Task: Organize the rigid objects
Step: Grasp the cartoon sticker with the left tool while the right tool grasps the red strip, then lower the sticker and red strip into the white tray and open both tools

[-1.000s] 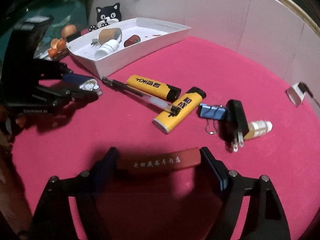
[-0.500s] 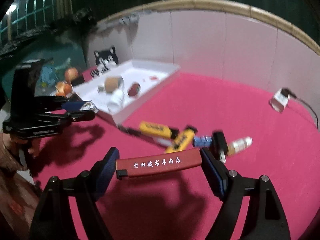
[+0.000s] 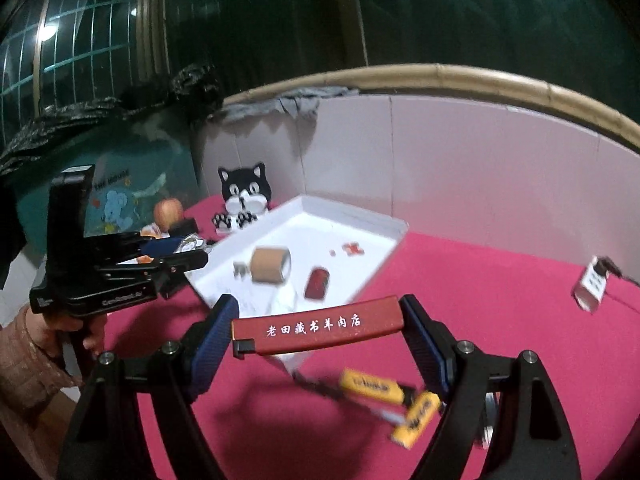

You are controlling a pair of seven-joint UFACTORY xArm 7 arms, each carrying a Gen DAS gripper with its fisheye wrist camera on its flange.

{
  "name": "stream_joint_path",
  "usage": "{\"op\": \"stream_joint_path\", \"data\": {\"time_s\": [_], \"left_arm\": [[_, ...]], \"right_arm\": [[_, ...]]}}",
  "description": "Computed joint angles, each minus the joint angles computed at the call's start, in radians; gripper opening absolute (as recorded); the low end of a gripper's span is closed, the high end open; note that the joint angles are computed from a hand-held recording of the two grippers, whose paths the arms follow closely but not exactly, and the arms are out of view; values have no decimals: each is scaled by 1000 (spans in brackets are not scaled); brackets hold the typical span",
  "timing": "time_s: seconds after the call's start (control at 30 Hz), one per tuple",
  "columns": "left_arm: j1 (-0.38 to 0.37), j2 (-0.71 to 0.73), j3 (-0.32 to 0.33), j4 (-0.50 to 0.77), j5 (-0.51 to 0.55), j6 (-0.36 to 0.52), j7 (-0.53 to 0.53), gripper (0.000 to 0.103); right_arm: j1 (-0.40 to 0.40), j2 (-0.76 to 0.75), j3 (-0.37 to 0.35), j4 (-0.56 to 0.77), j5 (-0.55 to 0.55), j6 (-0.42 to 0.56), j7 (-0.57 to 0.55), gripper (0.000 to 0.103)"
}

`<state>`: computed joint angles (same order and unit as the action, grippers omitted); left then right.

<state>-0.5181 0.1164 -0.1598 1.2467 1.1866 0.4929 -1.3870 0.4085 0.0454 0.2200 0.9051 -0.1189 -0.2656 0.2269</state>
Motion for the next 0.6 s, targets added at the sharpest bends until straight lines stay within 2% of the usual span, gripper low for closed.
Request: {"op": "stream_joint_path", "data": {"time_s": [0.03, 0.13, 0.17, 0.2, 0.27, 0.33, 0.4, 0.5, 0.6], "left_arm": [[4, 4, 5, 14, -4, 14, 5, 32], [12, 26, 20, 64, -14, 61, 19, 32], [13, 35, 25, 81, -10, 76, 21, 32], [15, 49, 32, 103, -10, 92, 20, 32], [20, 80, 47, 144, -21, 109, 26, 32], [20, 109, 63, 181, -41, 124, 33, 32], [21, 141, 80, 219, -65, 125, 43, 32], [11, 199, 105, 293, -98, 146, 79, 32], [15, 272, 126, 374, -183, 135, 148, 32]], "right_arm": [[9, 22, 3, 35, 41, 8, -28, 82], [107, 68, -75, 116, 129, 39, -75, 82], [145, 84, -108, 144, 159, 51, -91, 82], [224, 107, -184, 182, 202, 67, -110, 82], [282, 143, -241, 241, 222, 92, -110, 82], [375, 182, -340, 298, 217, 117, -79, 82], [432, 229, -406, 363, 197, 144, -38, 82], [461, 287, -446, 439, 165, 178, 16, 82], [439, 357, -430, 530, 137, 234, 54, 82]]}}
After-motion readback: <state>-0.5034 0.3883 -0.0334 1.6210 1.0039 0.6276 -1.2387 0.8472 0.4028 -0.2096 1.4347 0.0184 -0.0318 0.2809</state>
